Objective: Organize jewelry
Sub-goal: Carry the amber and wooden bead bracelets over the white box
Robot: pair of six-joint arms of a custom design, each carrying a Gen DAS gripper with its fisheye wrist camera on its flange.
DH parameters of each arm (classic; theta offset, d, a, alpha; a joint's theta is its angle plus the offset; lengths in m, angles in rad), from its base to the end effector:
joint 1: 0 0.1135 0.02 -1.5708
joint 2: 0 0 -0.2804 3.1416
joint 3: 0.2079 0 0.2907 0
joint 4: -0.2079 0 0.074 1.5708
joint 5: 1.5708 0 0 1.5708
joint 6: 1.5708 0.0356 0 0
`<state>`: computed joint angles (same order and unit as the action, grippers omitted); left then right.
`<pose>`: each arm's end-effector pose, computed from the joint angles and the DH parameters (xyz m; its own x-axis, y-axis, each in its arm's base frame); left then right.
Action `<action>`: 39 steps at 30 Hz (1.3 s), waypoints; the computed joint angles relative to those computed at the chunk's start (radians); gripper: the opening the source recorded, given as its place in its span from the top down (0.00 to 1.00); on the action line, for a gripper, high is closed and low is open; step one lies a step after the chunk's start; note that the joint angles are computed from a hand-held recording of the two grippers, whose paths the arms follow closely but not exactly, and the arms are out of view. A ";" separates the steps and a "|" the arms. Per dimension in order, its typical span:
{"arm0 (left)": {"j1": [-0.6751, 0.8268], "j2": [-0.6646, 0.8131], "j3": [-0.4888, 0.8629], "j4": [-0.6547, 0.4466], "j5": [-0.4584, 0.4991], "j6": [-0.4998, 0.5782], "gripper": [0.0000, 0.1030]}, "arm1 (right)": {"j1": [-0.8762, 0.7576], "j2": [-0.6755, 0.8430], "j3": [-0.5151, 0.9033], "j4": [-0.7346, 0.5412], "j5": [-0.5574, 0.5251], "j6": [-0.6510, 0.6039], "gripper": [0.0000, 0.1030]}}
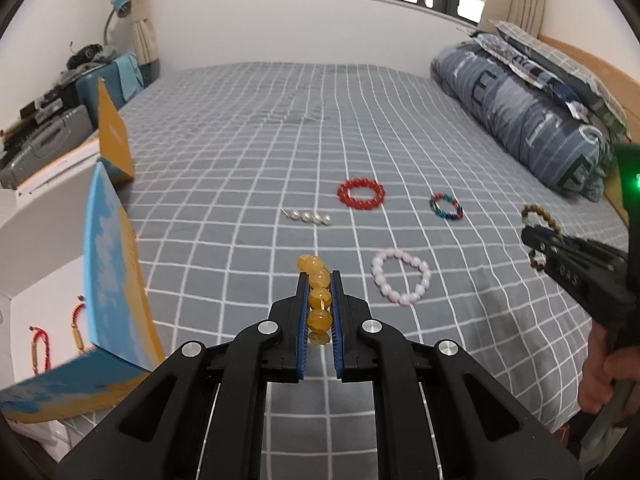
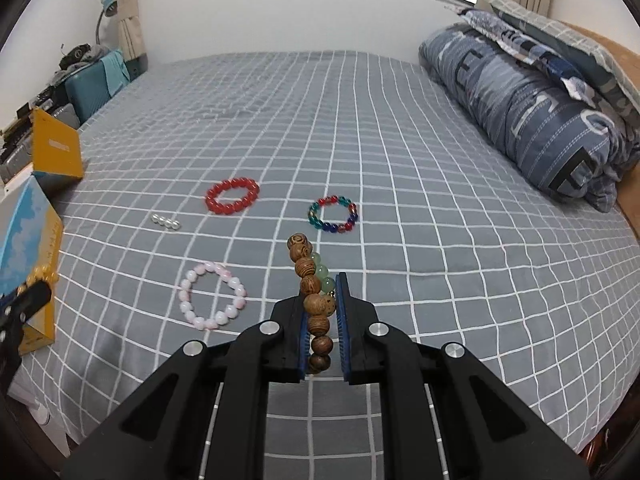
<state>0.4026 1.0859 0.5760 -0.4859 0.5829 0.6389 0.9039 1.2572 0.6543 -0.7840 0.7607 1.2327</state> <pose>0.2131 0.0694 0.1881 -0.6506 0.2640 -0.7120 0.4189 0.9068 -0.0465 0.1554 0.1577 0.1703 -0.6651 0.2599 -0.7001 0.4108 0.9102 -0.0523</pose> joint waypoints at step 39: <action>0.590 0.587 0.724 -0.121 0.123 0.081 0.91 | 0.153 0.744 0.976 0.133 -0.038 -0.416 0.90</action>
<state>0.9931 1.6729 1.2997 -0.6066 0.7063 0.7200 1.0564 2.0008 1.6299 -0.6510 0.7226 0.8168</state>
